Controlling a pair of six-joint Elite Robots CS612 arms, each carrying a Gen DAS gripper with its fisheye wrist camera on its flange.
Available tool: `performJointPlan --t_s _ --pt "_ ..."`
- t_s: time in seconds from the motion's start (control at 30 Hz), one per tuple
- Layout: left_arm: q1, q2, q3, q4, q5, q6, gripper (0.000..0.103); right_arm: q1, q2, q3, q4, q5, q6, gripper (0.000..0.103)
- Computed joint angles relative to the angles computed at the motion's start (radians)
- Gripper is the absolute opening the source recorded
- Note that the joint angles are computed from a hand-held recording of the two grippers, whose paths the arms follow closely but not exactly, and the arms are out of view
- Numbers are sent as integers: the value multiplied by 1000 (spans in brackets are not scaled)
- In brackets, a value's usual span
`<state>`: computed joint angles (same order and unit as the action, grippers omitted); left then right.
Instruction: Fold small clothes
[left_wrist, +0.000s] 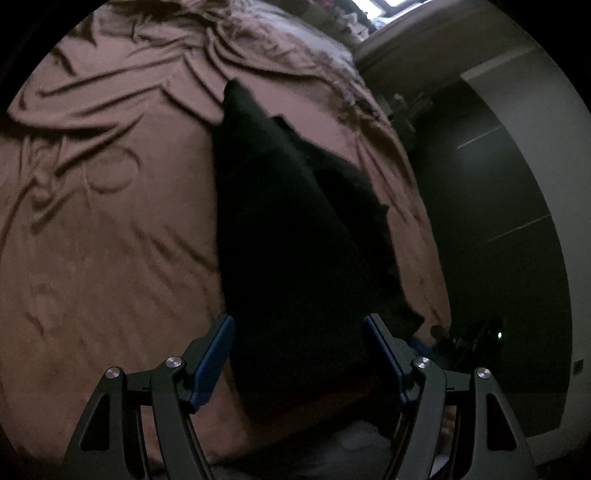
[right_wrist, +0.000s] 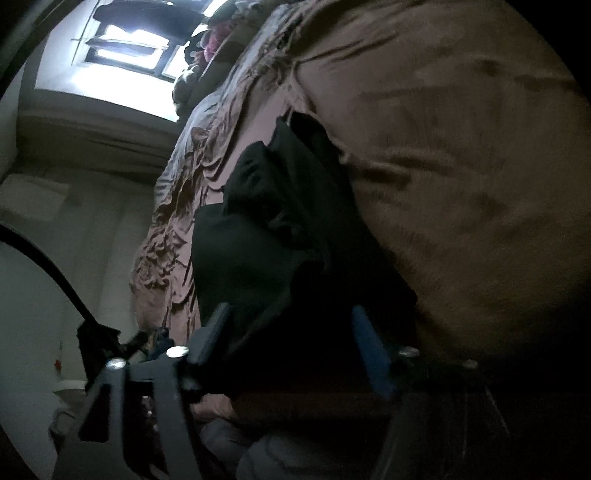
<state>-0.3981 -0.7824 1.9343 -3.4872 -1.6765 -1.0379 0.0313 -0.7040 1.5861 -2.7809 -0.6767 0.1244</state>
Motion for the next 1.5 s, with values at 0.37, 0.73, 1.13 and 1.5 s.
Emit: performJointPlan --t_s 0.37,0.73,1.13,1.5 --pt "1 49 -41 123 -90 14 41 26 59 -82 -8 -19 35 9" --pt "-27 26 -38 166 -76 79 37 30 -26 18 -111 -118 -51 7" --pt "-9 34 -50 148 -93 55 57 15 -33 49 -47 -155 -71 20" --pt "39 130 -111 34 -238 -62 57 28 -56 55 -98 -223 -146 63"
